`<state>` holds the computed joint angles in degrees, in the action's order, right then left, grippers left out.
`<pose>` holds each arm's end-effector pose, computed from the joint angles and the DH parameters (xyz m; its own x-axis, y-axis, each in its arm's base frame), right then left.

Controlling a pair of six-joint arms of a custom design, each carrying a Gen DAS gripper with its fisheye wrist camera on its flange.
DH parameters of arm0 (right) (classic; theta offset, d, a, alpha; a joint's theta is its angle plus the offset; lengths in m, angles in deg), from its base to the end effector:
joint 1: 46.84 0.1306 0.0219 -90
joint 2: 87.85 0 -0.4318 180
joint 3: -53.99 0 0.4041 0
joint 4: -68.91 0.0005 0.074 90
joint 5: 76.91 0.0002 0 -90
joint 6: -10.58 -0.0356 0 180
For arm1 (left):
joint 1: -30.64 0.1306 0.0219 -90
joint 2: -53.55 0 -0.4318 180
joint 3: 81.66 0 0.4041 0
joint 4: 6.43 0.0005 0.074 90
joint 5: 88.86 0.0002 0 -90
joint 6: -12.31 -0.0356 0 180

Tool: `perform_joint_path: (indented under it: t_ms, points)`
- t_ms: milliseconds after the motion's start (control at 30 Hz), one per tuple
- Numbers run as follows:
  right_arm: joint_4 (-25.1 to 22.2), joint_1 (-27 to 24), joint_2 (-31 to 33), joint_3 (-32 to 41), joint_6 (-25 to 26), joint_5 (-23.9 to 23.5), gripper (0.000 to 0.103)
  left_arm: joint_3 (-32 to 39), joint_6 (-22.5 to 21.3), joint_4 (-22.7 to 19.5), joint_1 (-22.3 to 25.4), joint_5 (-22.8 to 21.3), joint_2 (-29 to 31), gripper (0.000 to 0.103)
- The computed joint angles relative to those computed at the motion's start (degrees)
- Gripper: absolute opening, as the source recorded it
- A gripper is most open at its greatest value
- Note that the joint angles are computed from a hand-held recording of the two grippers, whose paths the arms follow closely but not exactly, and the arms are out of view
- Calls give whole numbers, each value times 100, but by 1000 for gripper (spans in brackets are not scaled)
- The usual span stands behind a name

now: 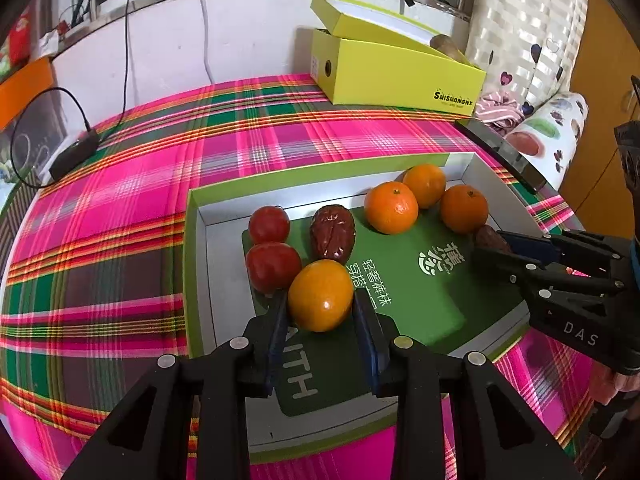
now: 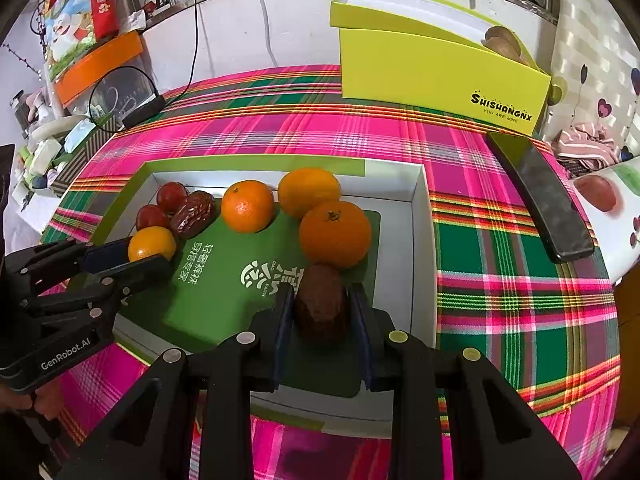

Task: Organize fruits
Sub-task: 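Carry the orange with the left tool while the right tool carries the kiwi into the tray, releasing both, then withdraw both open tools from the tray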

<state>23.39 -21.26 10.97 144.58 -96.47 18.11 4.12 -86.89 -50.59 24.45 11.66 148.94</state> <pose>0.5000 0.2353 0.4111 -0.8079 -0.0629 -0.5860 -0.1533 0.9825 0.1059 0.5213 -0.0636 0.4050 -0.7575 0.2403 -0.6070 0.3388 0.9395 -0.0509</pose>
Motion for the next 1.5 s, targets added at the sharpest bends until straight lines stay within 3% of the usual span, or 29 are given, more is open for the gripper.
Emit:
perform_joint_path:
  t_ms: [200,333,600,1500]
  points:
    - [94,-6,-12,-37,34,-107,30,-8,-17,7,-13,-33,-8,43]
    - [165,21,-67,-102,100,-98,45,-52,27,89,-10,-33,-53,43]
    - [307,67,-240,-240,74,-26,49,-136,89,156,35,-30,-260,43]
    - [510,459,-1277,-990,-289,146,50,-781,218,109,83,173,-1336,43]
